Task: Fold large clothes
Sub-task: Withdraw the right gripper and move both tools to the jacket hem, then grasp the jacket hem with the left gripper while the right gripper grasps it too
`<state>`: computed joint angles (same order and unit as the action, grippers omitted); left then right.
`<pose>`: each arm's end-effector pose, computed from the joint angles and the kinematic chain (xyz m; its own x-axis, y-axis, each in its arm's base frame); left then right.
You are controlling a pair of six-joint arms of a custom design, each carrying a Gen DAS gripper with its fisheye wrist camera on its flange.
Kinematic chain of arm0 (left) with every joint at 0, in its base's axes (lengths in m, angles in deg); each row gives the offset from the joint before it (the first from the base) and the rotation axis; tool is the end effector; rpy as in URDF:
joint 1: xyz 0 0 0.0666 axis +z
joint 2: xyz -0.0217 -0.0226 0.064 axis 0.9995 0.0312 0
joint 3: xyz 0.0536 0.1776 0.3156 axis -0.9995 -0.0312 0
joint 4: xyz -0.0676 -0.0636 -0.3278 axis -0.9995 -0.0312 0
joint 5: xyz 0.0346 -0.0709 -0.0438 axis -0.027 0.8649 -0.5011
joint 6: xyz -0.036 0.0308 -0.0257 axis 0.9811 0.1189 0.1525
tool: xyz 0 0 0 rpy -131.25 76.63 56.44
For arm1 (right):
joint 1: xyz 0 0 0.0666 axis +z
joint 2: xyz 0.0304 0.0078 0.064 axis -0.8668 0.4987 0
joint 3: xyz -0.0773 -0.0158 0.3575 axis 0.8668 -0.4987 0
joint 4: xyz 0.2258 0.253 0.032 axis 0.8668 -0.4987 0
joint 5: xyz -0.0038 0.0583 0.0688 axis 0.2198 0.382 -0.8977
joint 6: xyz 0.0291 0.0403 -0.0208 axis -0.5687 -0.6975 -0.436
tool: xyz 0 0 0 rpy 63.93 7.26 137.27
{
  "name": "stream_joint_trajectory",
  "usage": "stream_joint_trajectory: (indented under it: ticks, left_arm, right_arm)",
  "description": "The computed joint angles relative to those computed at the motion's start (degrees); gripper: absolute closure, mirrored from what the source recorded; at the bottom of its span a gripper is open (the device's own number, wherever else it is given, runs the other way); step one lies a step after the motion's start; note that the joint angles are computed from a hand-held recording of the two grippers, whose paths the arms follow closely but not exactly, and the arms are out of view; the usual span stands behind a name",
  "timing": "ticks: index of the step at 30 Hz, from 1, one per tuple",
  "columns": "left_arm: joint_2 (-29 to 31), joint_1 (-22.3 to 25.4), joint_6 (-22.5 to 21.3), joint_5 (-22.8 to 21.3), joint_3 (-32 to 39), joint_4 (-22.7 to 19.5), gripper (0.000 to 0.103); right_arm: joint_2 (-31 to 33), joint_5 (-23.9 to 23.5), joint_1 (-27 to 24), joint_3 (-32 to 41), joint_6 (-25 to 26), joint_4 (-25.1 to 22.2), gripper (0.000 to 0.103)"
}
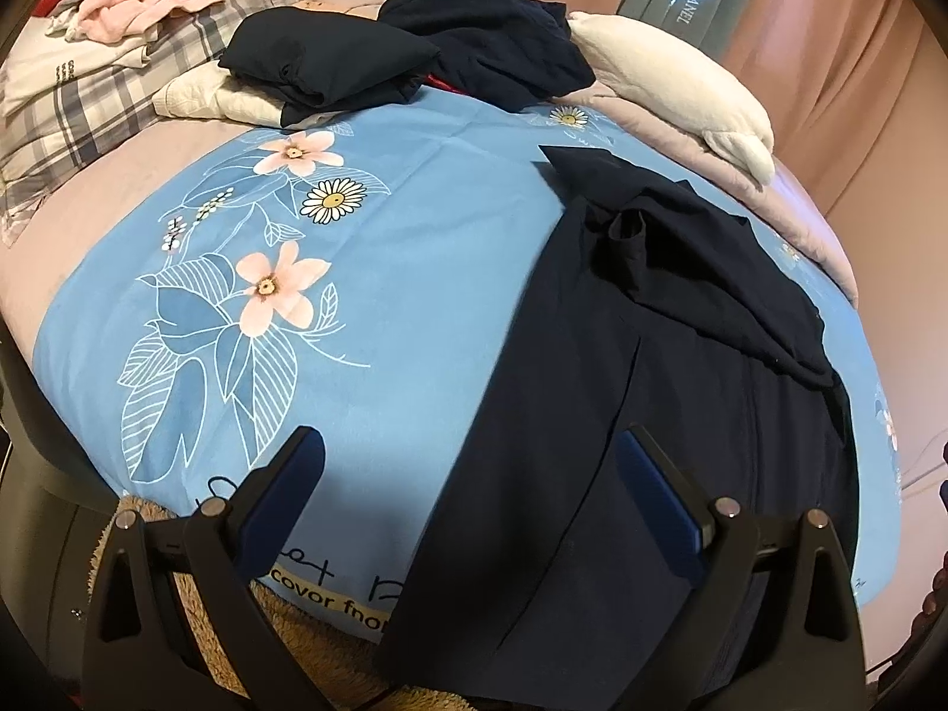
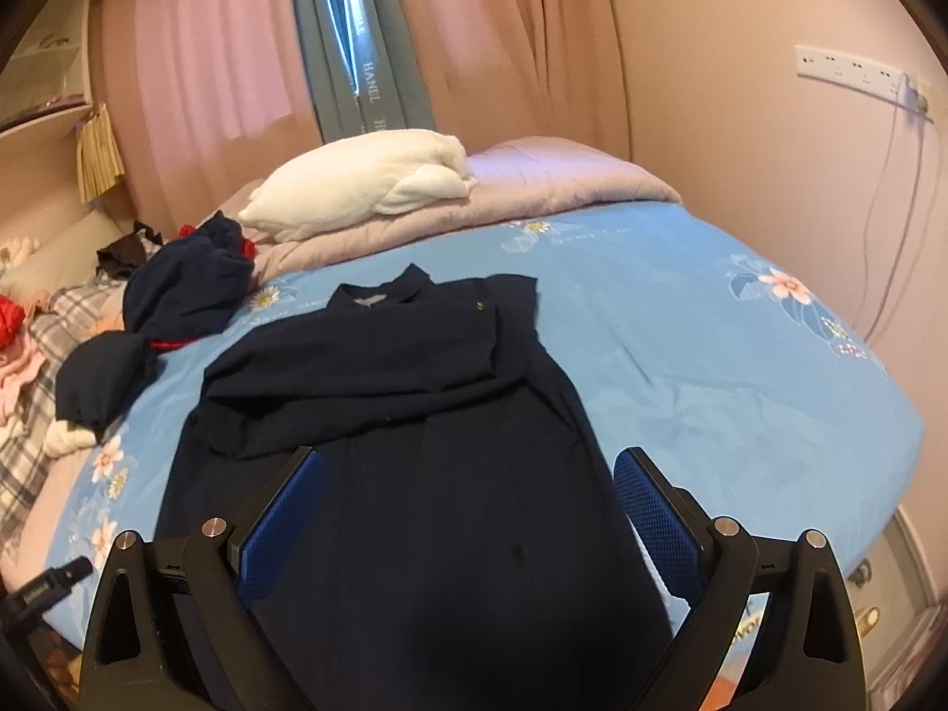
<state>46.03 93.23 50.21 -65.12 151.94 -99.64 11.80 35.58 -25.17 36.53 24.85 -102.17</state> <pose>0.4884 0.0333 0.5378 -0.8032 -0.0842 -0.5897 0.0542 0.9755 -0.2132 0.3376 0.2050 0.5813 -0.4302 0.4012 -0.8086 0.4771 0.8615 0.1737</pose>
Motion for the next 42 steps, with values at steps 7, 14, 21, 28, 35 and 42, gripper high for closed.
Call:
stream_joint_trajectory:
  ticks: [7, 14, 21, 28, 35, 42]
  left_arm:
    - [-3.04, -0.62, -4.1, 0.72, -4.93, 0.6, 0.004]
    - [-3.37, -0.59, -7.1, 3.6, -6.79, -1.84, 0.004]
    - [-2.71, -0.28, -7.89, 4.63, -8.24, -3.4, 0.004]
    - [-1.55, 0.81, -6.87, 5.62, -7.99, -4.26, 0.004]
    - [-1.32, 1.55, -6.66, 7.49, -7.37, -5.04, 0.004]
    - [-1.57, 1.21, -7.45, 5.71, -7.77, -4.84, 0.004]
  right_arm:
    - [-4.3, -0.45, 1.19, -6.27, -5.53, -0.93, 0.006]
    - [-7.3, -1.38, 2.14, -11.2, -11.09, -3.81, 0.006]
    - [-9.84, -4.88, 2.22, -16.4, -15.18, -4.95, 0.006]
    - [-11.72, -5.76, 2.71, -20.51, -17.9, -3.42, 0.006]
    - [-12.96, -5.82, 3.26, -22.72, -19.41, -3.25, 0.006]
    - [-13.49, -7.45, 2.63, -24.45, -20.35, -1.98, 0.006]
